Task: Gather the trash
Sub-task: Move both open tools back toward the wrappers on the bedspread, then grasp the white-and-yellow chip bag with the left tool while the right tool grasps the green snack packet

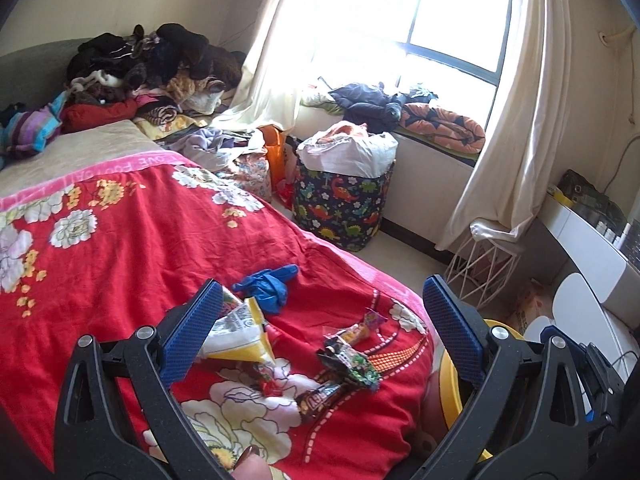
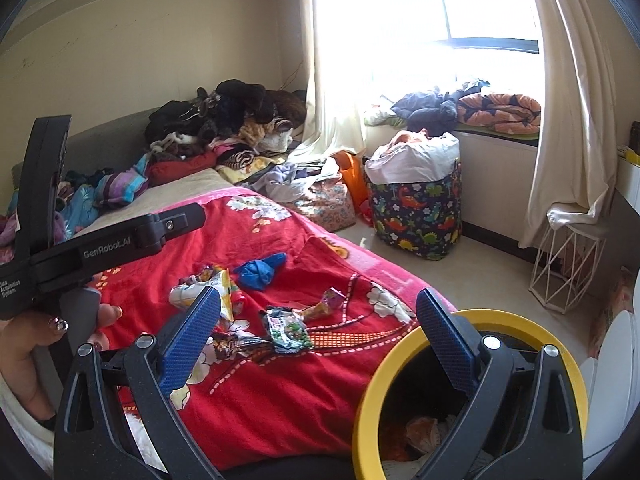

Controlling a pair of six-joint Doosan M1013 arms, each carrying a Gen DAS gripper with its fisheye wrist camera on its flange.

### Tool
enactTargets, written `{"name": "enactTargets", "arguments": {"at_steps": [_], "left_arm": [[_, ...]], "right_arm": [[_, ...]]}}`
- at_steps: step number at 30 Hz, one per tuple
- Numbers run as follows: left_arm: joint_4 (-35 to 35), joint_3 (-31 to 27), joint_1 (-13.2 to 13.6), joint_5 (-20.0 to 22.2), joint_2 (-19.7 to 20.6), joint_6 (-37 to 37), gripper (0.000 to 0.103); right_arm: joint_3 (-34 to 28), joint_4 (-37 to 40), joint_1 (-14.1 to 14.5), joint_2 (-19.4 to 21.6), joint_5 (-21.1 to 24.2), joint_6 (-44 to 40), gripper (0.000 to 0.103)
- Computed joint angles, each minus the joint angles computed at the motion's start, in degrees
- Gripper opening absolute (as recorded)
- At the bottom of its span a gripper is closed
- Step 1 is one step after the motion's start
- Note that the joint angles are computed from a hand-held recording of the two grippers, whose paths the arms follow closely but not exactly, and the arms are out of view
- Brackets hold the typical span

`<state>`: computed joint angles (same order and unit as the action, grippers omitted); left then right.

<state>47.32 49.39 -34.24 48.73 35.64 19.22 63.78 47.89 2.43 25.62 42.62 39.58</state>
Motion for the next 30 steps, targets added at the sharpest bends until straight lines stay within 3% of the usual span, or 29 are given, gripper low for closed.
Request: {"name": "enactTargets", "arguments": {"at_steps": [15, 25, 30], "left_arm": [[-4.43, 1.79, 2.32, 7.51, -0.51, -5.6, 0.092], [-10.3, 3.42, 3.49, 7.32, -0.55, -6.31, 0.091], [-13.53, 4.81, 4.18, 5.03, -0.85, -7.59, 0.084]], "right_arm": [[-6.06, -9.3, 2.47, 4.45, 6.05, 5.24, 0.095], [-13.95, -15.96, 4.06, 10.04, 12.96, 13.18, 0.095], [-17.09, -18.34, 4.55, 12.35, 16.14, 15.59, 0.092]]}}
